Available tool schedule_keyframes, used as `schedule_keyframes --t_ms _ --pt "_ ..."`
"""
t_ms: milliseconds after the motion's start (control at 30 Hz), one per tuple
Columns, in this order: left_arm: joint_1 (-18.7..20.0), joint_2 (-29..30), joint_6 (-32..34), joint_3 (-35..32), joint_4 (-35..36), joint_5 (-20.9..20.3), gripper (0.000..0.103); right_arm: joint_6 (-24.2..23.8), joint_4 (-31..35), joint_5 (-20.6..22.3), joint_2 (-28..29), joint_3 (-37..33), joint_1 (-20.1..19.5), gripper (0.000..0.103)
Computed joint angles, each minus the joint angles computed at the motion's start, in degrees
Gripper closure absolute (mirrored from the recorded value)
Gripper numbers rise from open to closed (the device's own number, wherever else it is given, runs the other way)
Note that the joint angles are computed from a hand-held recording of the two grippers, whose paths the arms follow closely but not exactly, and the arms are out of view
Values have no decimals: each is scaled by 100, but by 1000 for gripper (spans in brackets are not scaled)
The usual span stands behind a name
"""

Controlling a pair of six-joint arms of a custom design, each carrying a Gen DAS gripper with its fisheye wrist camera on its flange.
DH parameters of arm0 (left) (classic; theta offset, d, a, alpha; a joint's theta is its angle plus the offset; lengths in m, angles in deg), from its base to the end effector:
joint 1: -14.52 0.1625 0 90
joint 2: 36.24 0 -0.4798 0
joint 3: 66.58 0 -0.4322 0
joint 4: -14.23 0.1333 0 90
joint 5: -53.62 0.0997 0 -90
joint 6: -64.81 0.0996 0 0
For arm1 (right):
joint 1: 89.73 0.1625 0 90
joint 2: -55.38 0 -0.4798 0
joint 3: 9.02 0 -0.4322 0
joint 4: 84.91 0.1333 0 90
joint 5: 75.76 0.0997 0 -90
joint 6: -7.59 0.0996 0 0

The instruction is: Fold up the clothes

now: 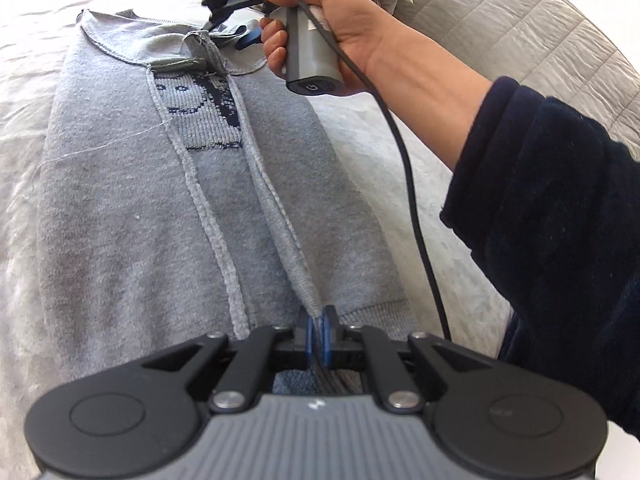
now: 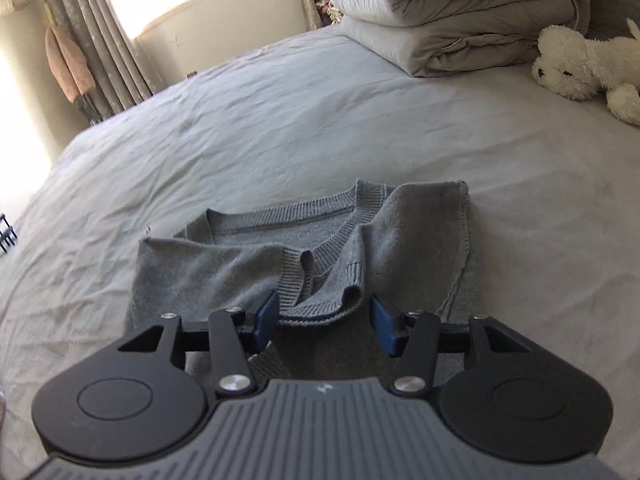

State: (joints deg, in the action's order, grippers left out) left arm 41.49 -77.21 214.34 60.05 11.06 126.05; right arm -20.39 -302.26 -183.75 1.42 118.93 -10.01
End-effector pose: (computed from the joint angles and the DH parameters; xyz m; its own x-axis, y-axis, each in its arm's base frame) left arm -0.2009 -0.2855 -0.0610 -0.8510 0.4889 -0.1917 0.5245 0.8093 -0.2644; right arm 0.0051 -0.5467 0.1585 -0.8374 0.0897 0.5392 -0.3243 0.7126 -0.6221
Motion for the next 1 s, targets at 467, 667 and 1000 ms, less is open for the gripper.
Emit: schedule_keyframes --t_ms 467,667,1000 --pt "-235 -89 152 200 -311 -28 99 -2552 -385 259 370 -107 526 99" --pt "-187 -58 164 161 -242 -55 99 -2581 -370 -110 553 -281 641 99" --pt "-346 -157 74 284 -373 -51 99 -2807 -344 633 506 -129 719 99"
